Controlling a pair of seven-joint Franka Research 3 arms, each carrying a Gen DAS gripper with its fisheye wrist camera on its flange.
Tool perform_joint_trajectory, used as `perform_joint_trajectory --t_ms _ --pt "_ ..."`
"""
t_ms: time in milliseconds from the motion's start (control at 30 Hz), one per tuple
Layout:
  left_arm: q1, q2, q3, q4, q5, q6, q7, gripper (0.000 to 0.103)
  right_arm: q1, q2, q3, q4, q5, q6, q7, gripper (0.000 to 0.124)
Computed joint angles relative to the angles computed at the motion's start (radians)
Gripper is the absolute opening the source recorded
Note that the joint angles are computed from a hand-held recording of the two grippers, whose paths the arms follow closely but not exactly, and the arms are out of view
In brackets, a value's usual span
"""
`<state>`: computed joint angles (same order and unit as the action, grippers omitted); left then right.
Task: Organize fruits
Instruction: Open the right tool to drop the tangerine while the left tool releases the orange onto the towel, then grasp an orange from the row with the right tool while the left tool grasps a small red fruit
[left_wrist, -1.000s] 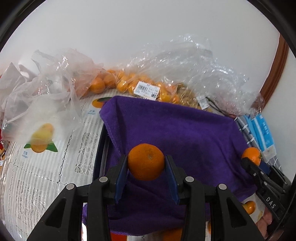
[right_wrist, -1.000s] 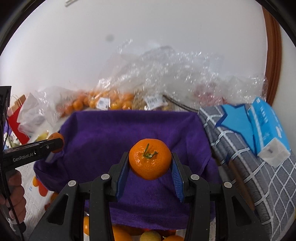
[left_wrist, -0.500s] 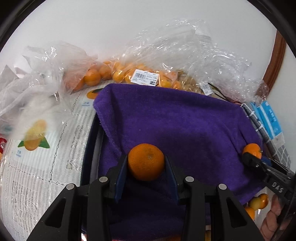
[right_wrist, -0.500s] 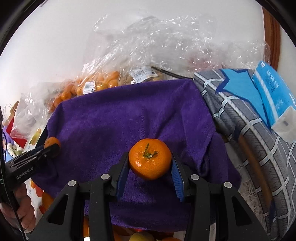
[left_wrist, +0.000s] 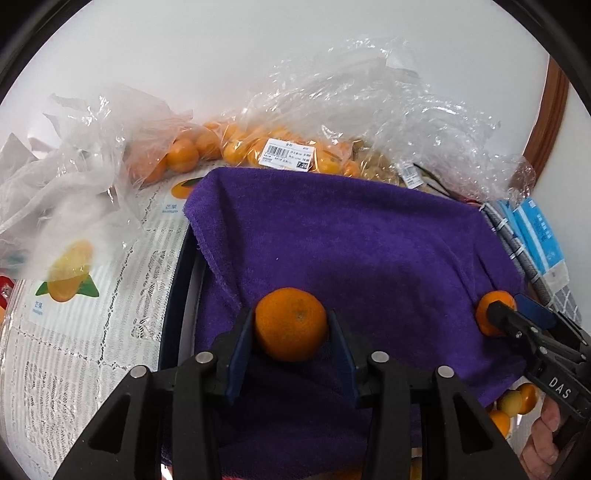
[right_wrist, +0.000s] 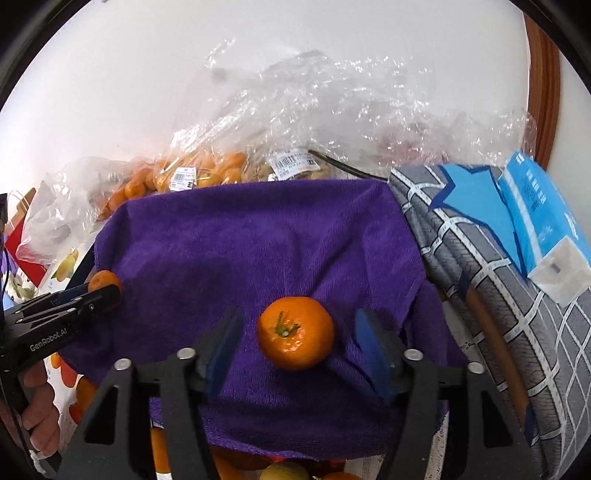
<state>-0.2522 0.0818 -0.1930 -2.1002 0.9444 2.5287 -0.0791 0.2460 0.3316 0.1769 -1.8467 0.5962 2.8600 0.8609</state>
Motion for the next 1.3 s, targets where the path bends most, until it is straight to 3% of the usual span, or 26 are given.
perform_joint_trajectory --t_ms 67,267,433,500,567,767,900,1033,1300 --pt "-0.004 -0.011 0.001 -0.006 0.041 0.002 -0.033 0.054 -0.005 -0.01 0.008 -0.011 0.015 0.013 -0.014 0.068" --pt "-0.013 -0.029 -0.01 -0.015 0.177 -0.046 -0.145 0.055 -0.042 -0.042 0.065 -0.049 0.164 0.07 -0.161 0.068" --pt "-0.012 -0.042 -0.018 -0.027 0.219 -0.07 -0.206 0.055 -0.011 -0.056 0.034 -0.062 0.162 0.111 -0.133 0.068" --pt "-0.02 -0.047 -0.028 -0.026 0.253 -0.111 -0.221 0.055 -0.016 -0.065 0.045 -0.076 0.188 0.157 -0.14 0.068" --pt "-0.029 -0.051 -0.036 -0.027 0.289 -0.154 -0.247 0.055 -0.031 -0.072 0.058 -0.077 0.214 0.148 -0.16 0.068" --pt "0.0 -0.076 -0.025 -0.067 0.365 -0.037 -0.365 0.054 -0.011 -0.098 0.01 -0.099 0.157 0.122 -0.128 0.067" --pt "0.01 -0.084 -0.028 -0.081 0.39 -0.02 -0.404 0.054 -0.05 -0.138 0.047 -0.138 0.267 0.147 -0.241 0.067" --pt "0.019 -0.087 -0.028 -0.089 0.41 -0.001 -0.44 0.054 -0.076 -0.186 0.042 -0.192 0.45 0.094 -0.388 0.067" --pt "0.007 -0.085 -0.041 -0.08 0.43 -0.036 -0.433 0.054 -0.052 -0.225 -0.06 -0.256 0.476 -0.069 -0.41 0.058"
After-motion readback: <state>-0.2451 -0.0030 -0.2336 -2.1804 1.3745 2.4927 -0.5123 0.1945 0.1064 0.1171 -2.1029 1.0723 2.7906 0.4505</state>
